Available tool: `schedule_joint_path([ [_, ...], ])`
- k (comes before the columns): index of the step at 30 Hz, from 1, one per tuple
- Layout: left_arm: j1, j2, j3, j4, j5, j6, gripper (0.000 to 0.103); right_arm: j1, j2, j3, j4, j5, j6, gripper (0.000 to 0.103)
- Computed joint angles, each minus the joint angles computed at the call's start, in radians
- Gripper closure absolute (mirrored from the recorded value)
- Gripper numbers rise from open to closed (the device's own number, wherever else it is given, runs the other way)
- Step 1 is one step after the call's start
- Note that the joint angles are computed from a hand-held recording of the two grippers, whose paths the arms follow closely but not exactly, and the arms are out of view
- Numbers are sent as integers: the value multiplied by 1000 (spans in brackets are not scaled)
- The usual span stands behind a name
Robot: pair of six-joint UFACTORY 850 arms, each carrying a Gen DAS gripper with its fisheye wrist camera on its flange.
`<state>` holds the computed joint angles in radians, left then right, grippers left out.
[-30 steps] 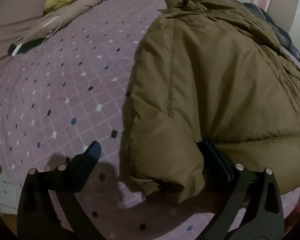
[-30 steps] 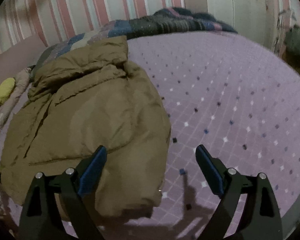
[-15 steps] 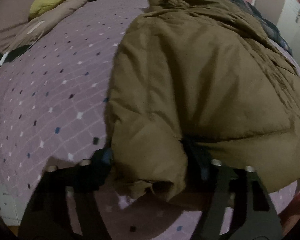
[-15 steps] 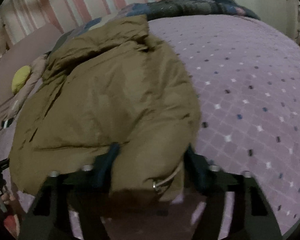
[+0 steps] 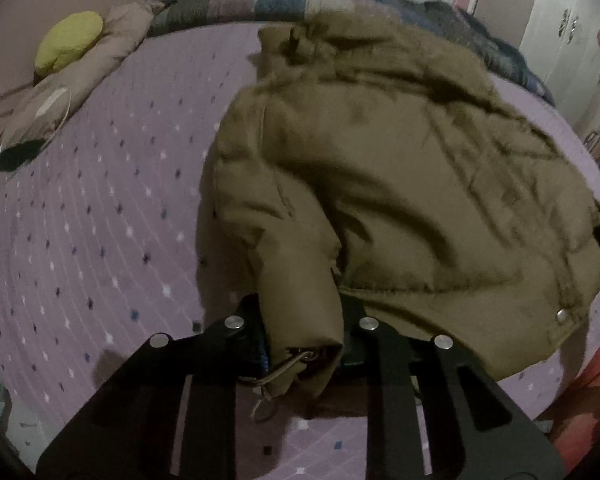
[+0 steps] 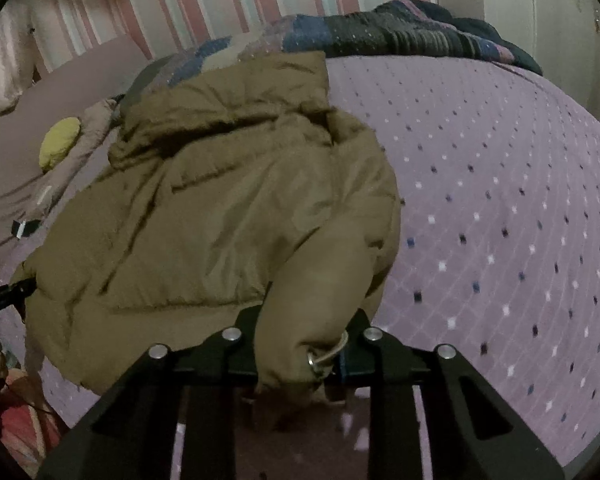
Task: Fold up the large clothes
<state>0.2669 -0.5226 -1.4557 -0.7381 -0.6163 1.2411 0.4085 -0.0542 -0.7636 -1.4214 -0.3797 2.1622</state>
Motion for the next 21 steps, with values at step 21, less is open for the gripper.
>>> schedule_joint_path([
  [21,-77,-114,-389,33,-146,-167,83,-125,-88,-291,152,53,-315,81],
])
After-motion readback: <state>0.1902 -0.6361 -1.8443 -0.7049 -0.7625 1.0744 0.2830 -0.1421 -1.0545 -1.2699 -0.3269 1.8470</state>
